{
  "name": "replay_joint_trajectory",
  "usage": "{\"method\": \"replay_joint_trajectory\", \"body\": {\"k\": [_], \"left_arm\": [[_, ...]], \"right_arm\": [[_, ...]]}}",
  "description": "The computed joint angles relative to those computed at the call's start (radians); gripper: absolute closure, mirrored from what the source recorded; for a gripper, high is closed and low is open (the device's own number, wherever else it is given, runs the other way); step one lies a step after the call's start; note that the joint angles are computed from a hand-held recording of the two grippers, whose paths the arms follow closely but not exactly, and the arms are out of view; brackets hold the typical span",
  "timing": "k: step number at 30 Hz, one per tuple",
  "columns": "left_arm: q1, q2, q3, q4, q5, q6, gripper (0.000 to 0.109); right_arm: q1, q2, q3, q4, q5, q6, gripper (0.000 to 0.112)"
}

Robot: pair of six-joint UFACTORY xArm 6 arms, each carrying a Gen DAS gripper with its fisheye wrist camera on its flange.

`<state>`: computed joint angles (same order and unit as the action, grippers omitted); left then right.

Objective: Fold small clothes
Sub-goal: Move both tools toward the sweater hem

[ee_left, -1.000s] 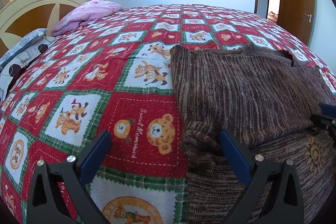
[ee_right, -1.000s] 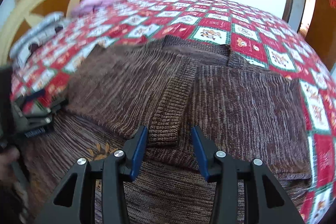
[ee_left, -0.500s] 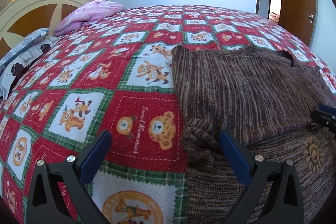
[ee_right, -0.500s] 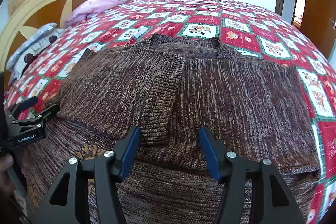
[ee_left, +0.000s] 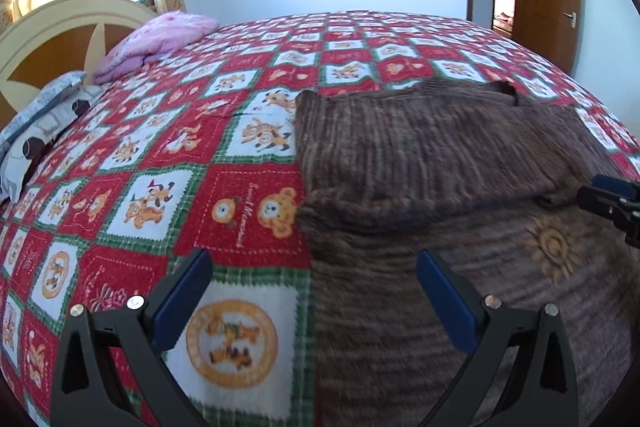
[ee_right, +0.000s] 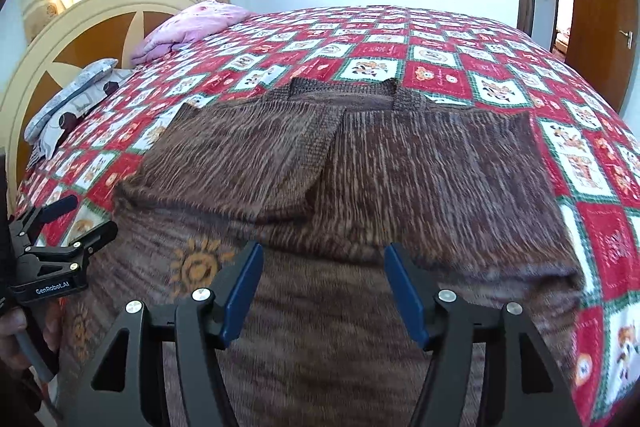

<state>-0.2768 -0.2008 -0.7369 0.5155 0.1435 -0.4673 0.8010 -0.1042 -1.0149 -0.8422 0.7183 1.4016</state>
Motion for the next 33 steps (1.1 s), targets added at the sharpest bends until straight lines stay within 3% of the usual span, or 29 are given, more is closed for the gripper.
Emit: {"method": "replay_joint_trajectory", "body": {"k": [3,18,23,29,33], "left_arm": [[-0.011,-0.037,0.026,0.032,0.005,-0.017,0.006],[-0.085,-0.271,0.214,-0.232,-0.007,0.193,0.006],[-0.104,-0.361,0.277,-0.214,0.024,0.195,0.006],[-0.142,-0.470,0.347,-0.312,0.094,0.267,0.006],[-0.161,-0.549,0.392,-0.303,0.147,0.270,0.006]], "right_arm": [[0.027,-0.031,0.021,-0.001,0.031,0.002,0.048],[0.146,-0.123,0.120,0.036,0.108,0.048,0.048],[0.198,-0.164,0.150,0.065,0.152,0.057,0.048],[0.262,-0.198,0.171,0.119,0.197,0.067,0.048],[0.310,-0.208,0.177,0.149,0.226,0.069,0.048]]}}
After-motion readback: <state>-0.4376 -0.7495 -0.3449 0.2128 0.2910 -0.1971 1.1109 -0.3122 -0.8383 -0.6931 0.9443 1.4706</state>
